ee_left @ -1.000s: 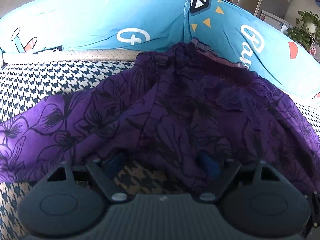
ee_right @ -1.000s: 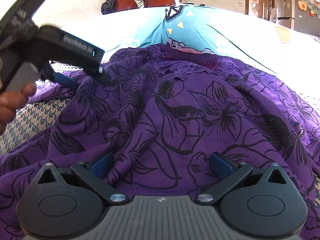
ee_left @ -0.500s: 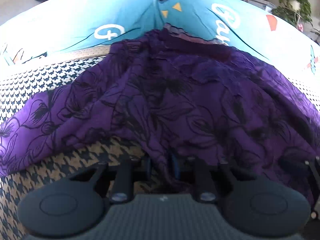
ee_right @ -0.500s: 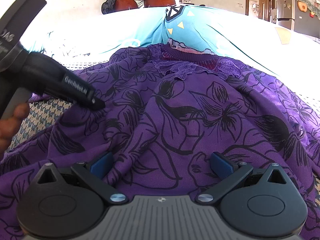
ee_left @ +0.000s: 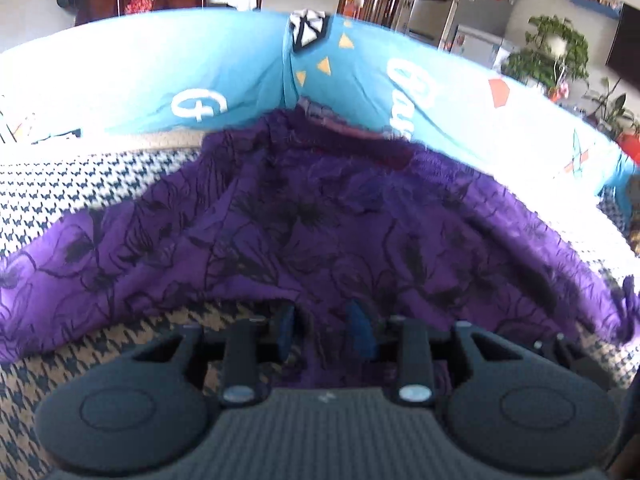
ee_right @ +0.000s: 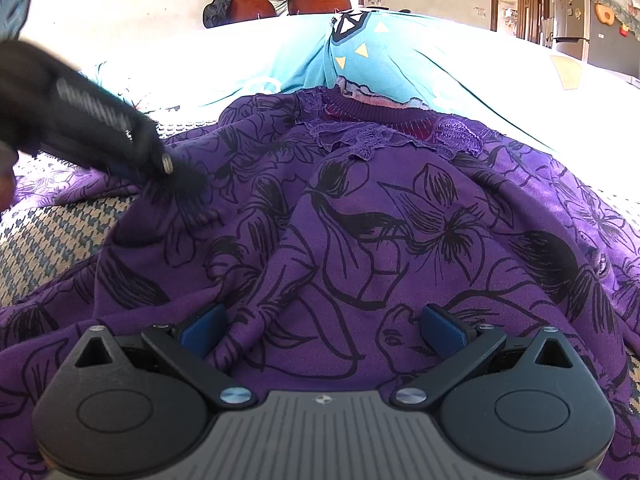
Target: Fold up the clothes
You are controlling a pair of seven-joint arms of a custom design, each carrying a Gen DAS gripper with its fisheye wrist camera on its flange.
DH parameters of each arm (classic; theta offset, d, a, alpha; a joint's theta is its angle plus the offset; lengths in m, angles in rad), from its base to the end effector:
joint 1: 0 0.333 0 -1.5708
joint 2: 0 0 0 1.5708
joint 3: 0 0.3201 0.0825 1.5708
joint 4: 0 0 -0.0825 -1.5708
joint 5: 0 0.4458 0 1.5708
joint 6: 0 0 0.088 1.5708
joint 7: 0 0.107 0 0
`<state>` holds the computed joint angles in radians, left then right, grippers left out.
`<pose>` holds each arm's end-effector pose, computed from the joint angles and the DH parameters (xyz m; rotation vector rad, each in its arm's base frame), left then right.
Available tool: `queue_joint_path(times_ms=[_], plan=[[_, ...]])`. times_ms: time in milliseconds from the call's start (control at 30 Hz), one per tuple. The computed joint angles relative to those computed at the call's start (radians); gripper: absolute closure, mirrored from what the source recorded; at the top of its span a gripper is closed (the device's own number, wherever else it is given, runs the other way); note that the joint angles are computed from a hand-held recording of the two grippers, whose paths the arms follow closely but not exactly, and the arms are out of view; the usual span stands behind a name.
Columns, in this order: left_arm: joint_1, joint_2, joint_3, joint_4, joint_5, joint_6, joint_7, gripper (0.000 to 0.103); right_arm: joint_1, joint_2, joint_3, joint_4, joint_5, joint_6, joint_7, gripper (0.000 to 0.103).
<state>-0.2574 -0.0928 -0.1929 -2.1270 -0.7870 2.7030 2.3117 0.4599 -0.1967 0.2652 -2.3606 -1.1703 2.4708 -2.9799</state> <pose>0.5671 -0.2498 0.4949 -1.2864 2.4027 -1.1610 0.4096 0.3671 0.4018 -1.5752 1.8116 -0.8969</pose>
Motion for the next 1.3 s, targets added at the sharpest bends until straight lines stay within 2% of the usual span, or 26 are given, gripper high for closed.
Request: queue_joint_path(times_ms=[133,200,267,300,333,367,433,533,600,733,833,1133,1200,1300], plan=[[0.002,0.012,0.006,0.023,-0.044,0.086,0.042,0.059,0.0,0.0,0.0,0.0,0.0,0.0,0.0,0.0],[0.007,0.023,0.012,0.042,-0.074,0.09,0.053,0.055,0.001,0.0,0.0,0.001,0.0,-0.001,0.0,0.0],[0.013,0.034,0.011,0.057,-0.081,0.113,0.056,0.038,0.001,0.001,0.0,0.001,0.0,-0.001,-0.001,0.0],[0.015,0.043,0.005,0.06,-0.057,0.146,0.053,0.032,0.001,0.001,0.0,0.001,0.0,-0.002,-0.001,0.0],[0.017,0.056,0.0,0.064,-0.033,0.183,0.06,0.021,0.001,0.001,0.0,0.002,0.001,-0.003,-0.002,0.0],[0.019,0.071,-0.004,0.07,-0.01,0.222,0.069,0.018,0.002,0.002,0.001,0.002,0.001,-0.004,-0.002,0.0],[0.031,0.109,-0.005,0.097,0.068,0.241,0.044,0.018,0.003,0.002,0.001,0.003,0.002,-0.005,-0.002,0.0],[0.056,0.175,-0.002,0.155,0.19,0.219,-0.03,0.018,0.003,0.004,0.001,0.005,0.001,-0.007,-0.001,0.0],[0.083,0.217,-0.011,0.199,0.201,0.184,-0.002,0.018,0.004,0.004,0.001,0.005,0.001,-0.008,0.0,0.0],[0.117,0.285,-0.02,0.258,0.257,0.178,0.029,0.018,0.004,0.003,0.0,0.004,-0.002,-0.007,0.003,0.0],[0.163,0.33,-0.044,0.322,0.215,0.098,0.063,0.018,0.004,0.002,0.0,0.002,-0.004,-0.005,0.004,0.0],[0.172,0.419,-0.036,0.407,0.308,-0.001,0.033,0.008,0.005,0.003,0.001,0.004,-0.003,-0.01,0.003,0.0],[0.158,0.423,-0.027,0.402,0.352,0.015,0.018,0.011,0.005,0.005,0.001,0.006,-0.003,-0.011,0.002,0.0],[0.167,0.427,-0.04,0.403,0.35,0.012,0.023,0.02,0.006,0.006,0.0,0.006,-0.003,-0.012,0.002,0.0]])
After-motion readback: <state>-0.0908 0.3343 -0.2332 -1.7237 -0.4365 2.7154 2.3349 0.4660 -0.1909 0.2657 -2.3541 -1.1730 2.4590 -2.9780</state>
